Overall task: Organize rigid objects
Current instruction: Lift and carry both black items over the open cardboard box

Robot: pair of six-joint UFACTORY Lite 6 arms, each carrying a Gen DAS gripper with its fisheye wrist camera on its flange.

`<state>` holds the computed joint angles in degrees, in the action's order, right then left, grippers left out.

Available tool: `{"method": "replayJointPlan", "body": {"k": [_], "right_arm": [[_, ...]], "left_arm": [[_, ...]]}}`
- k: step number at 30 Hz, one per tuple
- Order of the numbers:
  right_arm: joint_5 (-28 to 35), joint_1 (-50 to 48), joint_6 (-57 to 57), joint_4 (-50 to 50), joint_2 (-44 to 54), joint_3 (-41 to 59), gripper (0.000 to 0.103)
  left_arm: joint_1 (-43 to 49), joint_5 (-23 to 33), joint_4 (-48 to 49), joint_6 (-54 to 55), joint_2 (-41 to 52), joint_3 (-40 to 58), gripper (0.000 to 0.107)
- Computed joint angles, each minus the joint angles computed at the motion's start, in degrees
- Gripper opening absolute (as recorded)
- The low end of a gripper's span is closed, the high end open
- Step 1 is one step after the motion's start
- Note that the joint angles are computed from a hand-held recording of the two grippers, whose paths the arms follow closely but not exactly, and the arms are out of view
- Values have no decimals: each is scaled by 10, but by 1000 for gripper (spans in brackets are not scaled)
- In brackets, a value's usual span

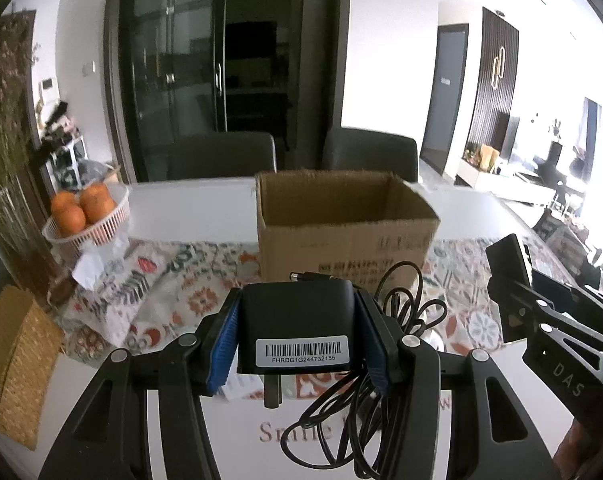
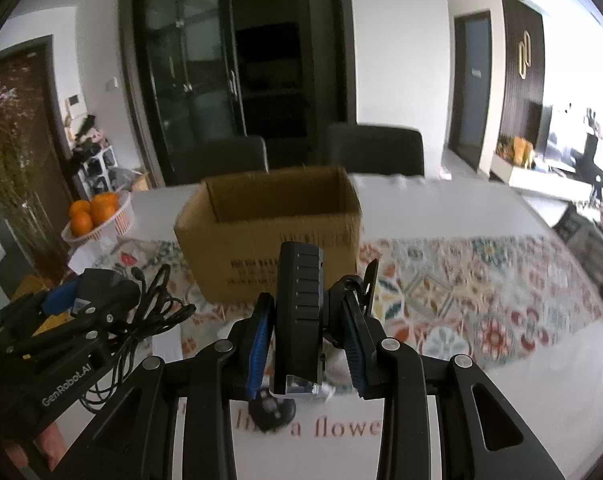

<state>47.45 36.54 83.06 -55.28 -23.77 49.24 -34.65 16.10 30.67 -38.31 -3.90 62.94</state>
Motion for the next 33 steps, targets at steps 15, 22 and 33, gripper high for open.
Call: {"method": "replayJointPlan", "body": {"k": [15,22,33], "right_arm": [[-110,-124,-143,40,53,107,34],[-169,-195,-255,129,116,177,34],[-179,-268,-474,305,255,348,34]], "left_arm": [[-7,23,94,-45,96,161,54],[15,49,-68,120,190,293,54],[43,176,-242,291,394,606,54]]}}
